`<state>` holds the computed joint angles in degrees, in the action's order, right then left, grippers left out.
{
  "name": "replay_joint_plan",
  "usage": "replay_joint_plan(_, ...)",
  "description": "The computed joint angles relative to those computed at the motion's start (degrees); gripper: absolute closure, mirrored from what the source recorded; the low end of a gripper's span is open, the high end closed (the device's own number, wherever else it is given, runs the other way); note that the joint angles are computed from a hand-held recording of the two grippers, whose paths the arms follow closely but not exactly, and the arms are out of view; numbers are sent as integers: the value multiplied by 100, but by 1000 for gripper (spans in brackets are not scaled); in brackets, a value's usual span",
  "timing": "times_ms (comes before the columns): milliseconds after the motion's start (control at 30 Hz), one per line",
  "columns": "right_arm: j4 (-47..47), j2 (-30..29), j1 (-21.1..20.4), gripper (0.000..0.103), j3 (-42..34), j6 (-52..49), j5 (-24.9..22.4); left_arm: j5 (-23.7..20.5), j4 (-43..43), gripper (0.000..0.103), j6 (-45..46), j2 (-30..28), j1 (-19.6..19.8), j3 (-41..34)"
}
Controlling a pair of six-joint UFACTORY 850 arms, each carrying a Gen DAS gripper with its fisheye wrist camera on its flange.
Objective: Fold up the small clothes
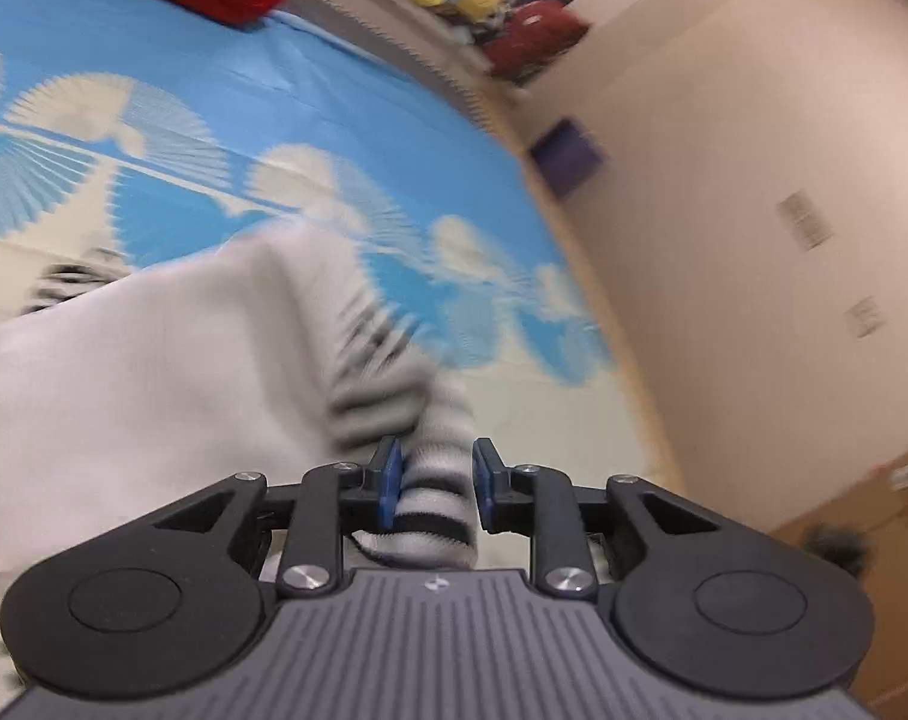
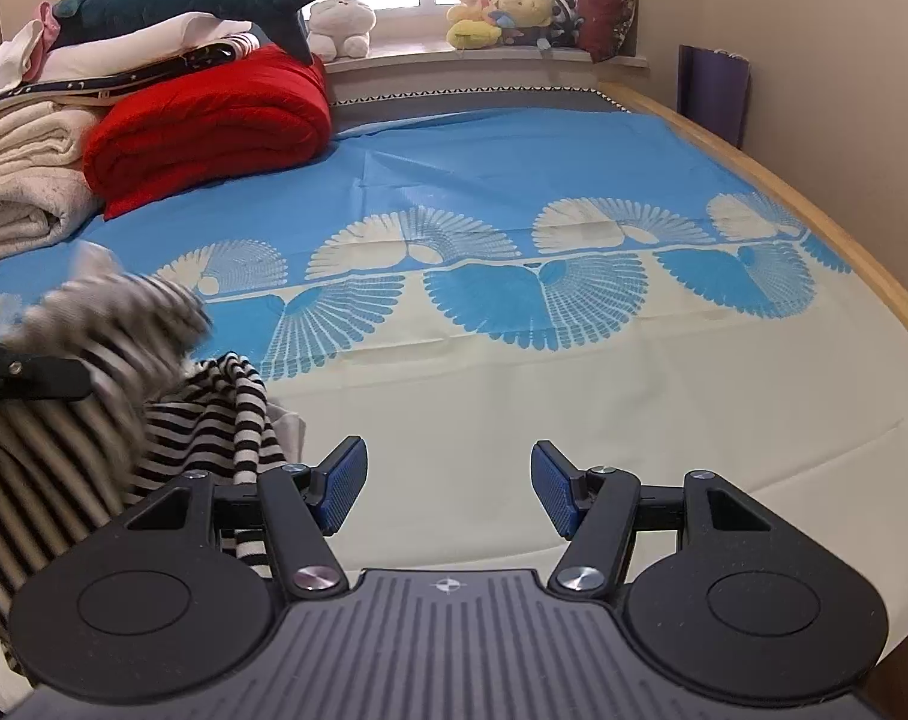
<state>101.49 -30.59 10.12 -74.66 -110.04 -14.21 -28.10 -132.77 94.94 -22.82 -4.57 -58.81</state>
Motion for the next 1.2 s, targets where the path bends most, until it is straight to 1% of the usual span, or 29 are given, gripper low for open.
replay_joint_plan(33, -73, -5, 6, 40, 2, 77, -41, -91, -384, 74, 334, 68, 17, 106)
replay_joint_plan(67, -204, -15, 5, 40, -6, 210, -98, -94, -771, 72, 700, 169, 44, 225)
replay_joint_plan(100, -328, -24, 5, 40, -14, 337, -169, -39, -934, 72, 853, 260, 96, 321)
replay_joint_plan(167, -660, -55, -10, 40, -45, 706, -376, 185, -960, 72, 834, 415, 211, 475)
replay_joint_plan(200, -1112, -100, -22, 40, -103, 1198, -542, 286, -925, 72, 765, 480, 275, 556)
replay_joint_plan(267, -2039, -222, -28, 40, -266, 2228, -941, 561, -645, 72, 557, 563, 376, 633)
replay_joint_plan(333, -2906, -384, 10, 40, -486, 3203, -1399, 936, -223, 72, 418, 662, 451, 683)
replay_joint_plan(400, -3353, -499, 88, 40, -630, 3666, -1734, 1295, 239, 72, 305, 772, 468, 755)
replay_joint_plan(433, -3625, -540, 169, 40, -675, 3832, -1757, 1367, 612, 72, 134, 841, 526, 822)
replay_joint_plan(467, -4012, -559, 266, 40, -701, 4063, -1670, 1472, 908, 72, 9, 869, 519, 852)
replay_joint_plan(500, -4612, -592, 400, 41, -731, 4436, -1495, 1552, 1186, 72, -124, 899, 524, 879)
replay_joint_plan(533, -5032, -612, 487, 47, -749, 4696, -1412, 1610, 1334, 72, -146, 930, 525, 927)
replay_joint_plan(567, -5218, -629, 529, 56, -758, 4753, -1455, 1668, 1516, 72, -207, 963, 524, 971)
replay_joint_plan(600, -5247, -646, 531, 79, -777, 4705, -1617, 1720, 1662, 72, -252, 972, 515, 985)
replay_joint_plan(633, -5146, -608, 525, 93, -731, 4548, -1667, 1769, 1702, 72, -210, 964, 491, 990)
replay_joint_plan(667, -4894, -520, 501, 93, -624, 4226, -1604, 1797, 1677, 72, -114, 975, 477, 1006)
replay_joint_plan(700, -4435, -410, 441, 96, -498, 3754, -1574, 1793, 1582, 72, 35, 976, 465, 1015)
replay_joint_plan(733, -3836, -333, 335, 97, -424, 3303, -1663, 1755, 1487, 72, 176, 1011, 460, 1067)
replay_joint_plan(800, -2636, -168, -17, 97, -298, 2699, -2216, 1661, 1576, 72, 162, 985, 441, 1049)
replay_joint_plan(833, -2145, -68, -163, 99, -181, 2369, -2393, 1623, 1675, 72, 88, 991, 425, 1048)
replay_joint_plan(867, -1831, 58, -272, 103, -62, 2111, -2372, 1614, 2006, 72, -226, 974, 400, 1016)
replay_joint_plan(900, -1757, 121, -386, 103, -20, 2092, -2371, 1549, 2210, 72, -362, 932, 380, 982)
replay_joint_plan(933, -1923, 74, -502, 103, -74, 2313, -2473, 1489, 2544, 72, -607, 910, 362, 957)
replay_joint_plan(1000, -2793, -51, -595, 103, -246, 3085, -2488, 1401, 3046, 72, -911, 800, 282, 854)
replay_joint_plan(1033, -3321, -101, -584, 103, -302, 3342, -2409, 1412, 3356, 72, -1089, 742, 230, 800)
replay_joint_plan(1067, -3658, -112, -549, 103, -298, 3360, -2316, 1472, 3623, 71, -1209, 689, 171, 753)
replay_joint_plan(1100, -3755, -92, -518, 103, -267, 3210, -2259, 1573, 3747, 71, -1223, 649, 114, 725)
replay_joint_plan(1167, -3576, 22, -461, 103, -118, 2614, -2179, 1700, 3877, 70, -1344, 585, 75, 694)
replay_joint_plan(1200, -3356, 72, -450, 100, -61, 2354, -2181, 1706, 3933, 70, -1459, 564, 92, 691)
